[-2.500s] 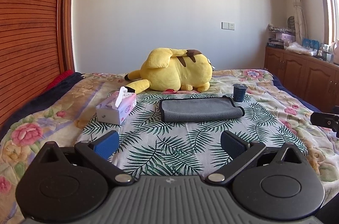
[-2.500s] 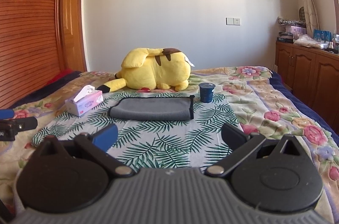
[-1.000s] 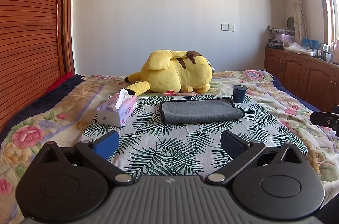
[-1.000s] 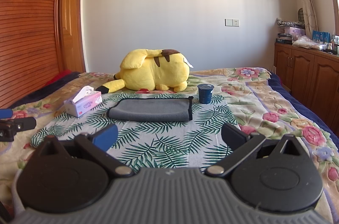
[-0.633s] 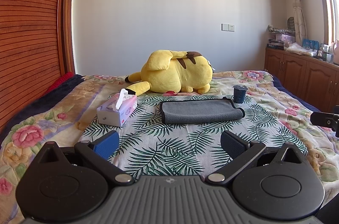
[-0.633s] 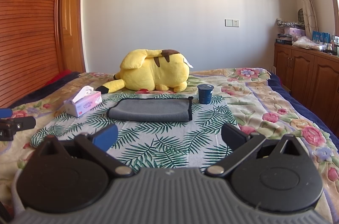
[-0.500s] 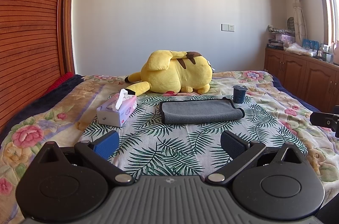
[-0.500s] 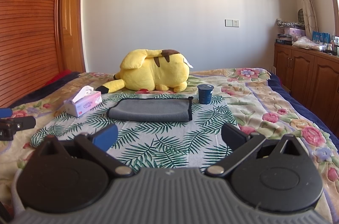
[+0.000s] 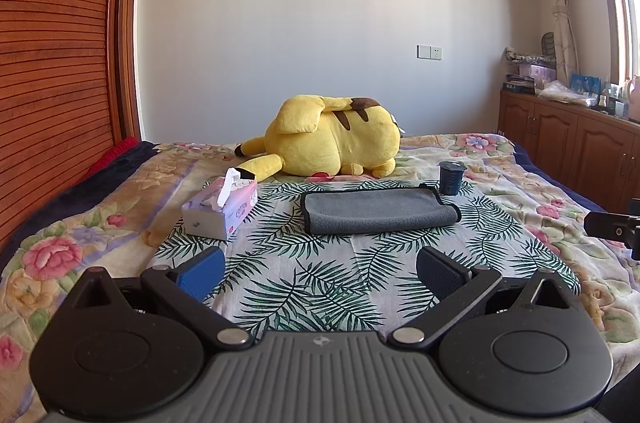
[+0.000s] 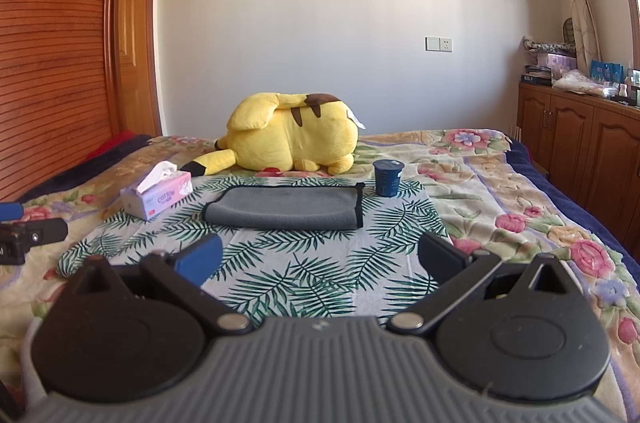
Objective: Fold towel
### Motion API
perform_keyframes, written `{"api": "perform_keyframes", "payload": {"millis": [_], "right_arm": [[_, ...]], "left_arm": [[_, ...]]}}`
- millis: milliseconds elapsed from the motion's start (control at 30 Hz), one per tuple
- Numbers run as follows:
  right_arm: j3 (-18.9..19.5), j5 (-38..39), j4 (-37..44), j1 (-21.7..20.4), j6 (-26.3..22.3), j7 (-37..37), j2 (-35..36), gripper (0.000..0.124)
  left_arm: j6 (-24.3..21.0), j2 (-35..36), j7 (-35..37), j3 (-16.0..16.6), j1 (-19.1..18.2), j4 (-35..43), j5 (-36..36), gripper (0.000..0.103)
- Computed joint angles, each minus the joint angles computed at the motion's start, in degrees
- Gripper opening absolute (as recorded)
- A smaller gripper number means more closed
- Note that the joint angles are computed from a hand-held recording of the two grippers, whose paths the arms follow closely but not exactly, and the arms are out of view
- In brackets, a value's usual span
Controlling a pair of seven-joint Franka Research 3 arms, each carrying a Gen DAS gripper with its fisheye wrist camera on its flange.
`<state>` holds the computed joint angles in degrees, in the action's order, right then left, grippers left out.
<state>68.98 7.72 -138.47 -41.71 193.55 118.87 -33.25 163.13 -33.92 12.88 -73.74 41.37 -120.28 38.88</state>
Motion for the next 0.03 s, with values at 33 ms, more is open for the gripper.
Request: {"api": "perform_keyframes", "payload": {"millis": [33], "right_arm": [[0.02, 0.00, -0.01, 0.01, 0.00, 0.03, -0.05, 0.103]], "left_arm": [[-0.06, -0.04, -0.04, -0.10, 0.07, 0.05, -0.06, 0.085]]}}
